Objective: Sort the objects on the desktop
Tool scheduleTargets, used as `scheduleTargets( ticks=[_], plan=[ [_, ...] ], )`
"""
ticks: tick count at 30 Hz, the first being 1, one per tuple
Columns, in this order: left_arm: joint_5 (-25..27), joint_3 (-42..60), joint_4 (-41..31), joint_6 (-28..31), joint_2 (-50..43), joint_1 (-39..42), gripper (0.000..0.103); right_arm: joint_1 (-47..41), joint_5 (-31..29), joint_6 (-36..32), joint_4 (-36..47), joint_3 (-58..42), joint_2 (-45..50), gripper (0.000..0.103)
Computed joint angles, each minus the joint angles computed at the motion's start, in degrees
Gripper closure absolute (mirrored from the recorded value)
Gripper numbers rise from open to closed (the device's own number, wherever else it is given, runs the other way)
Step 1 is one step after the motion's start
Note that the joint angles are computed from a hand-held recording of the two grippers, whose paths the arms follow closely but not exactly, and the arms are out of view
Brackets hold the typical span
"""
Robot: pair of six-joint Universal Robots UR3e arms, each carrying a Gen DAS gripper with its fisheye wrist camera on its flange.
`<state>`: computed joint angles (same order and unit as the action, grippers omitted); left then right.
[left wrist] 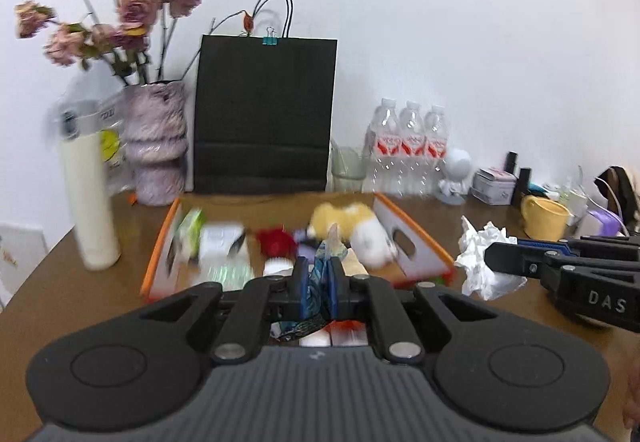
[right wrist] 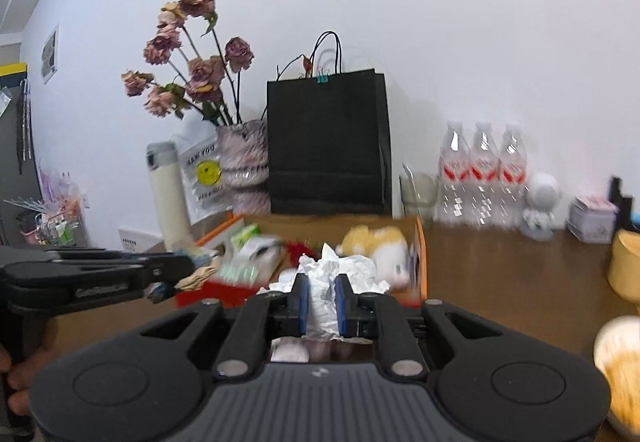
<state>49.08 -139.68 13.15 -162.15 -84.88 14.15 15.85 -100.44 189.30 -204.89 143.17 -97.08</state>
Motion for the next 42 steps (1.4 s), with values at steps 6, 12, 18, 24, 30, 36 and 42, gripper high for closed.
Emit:
scheduleTargets(
  ticks=[6,12,18,24,30,36,42],
  plan=[
    [9.6,29.59,-10.49,-7.08,-24.37,-13.22,0.092,-13.59,12.47,-1.54,11.83,-14.16,10.29,0.09],
    [12.4,41.54,-16.64,-9.15,-35.83,-17.84,0.088,-13.51,10.4,-3.0,17.95,-23.56,21.71,0.087],
    [11.38,40.52,-15.82,-9.52,-37.66,-16.43,0.072,-13.58,11.36,-1.78,17.43,-23.59,24.71,0.064],
    [11.13,33.36,-12.33,-8.43,-31.6,-14.17,0.048,-13.2,11.64,0.58,17.31,-20.5,21.45,0.056],
    [12.09,24.48,-9.09,-6.27,-22.91,-11.7,0.034,-12.34,11.27,1.65,17.12,-17.62,17.27,0.044],
    [14.21,19.03,-10.98,-3.7,-13.88,-8.99,0.015,-10.62,10.13,4.22,20.25,-16.23,10.0,0.032],
    [16.83,8.5,7.71,-8.39,-8.54,-5.96,0.001,-1.19,-0.09,4.43,16.16,-16.7,7.0,0.027]
  ],
)
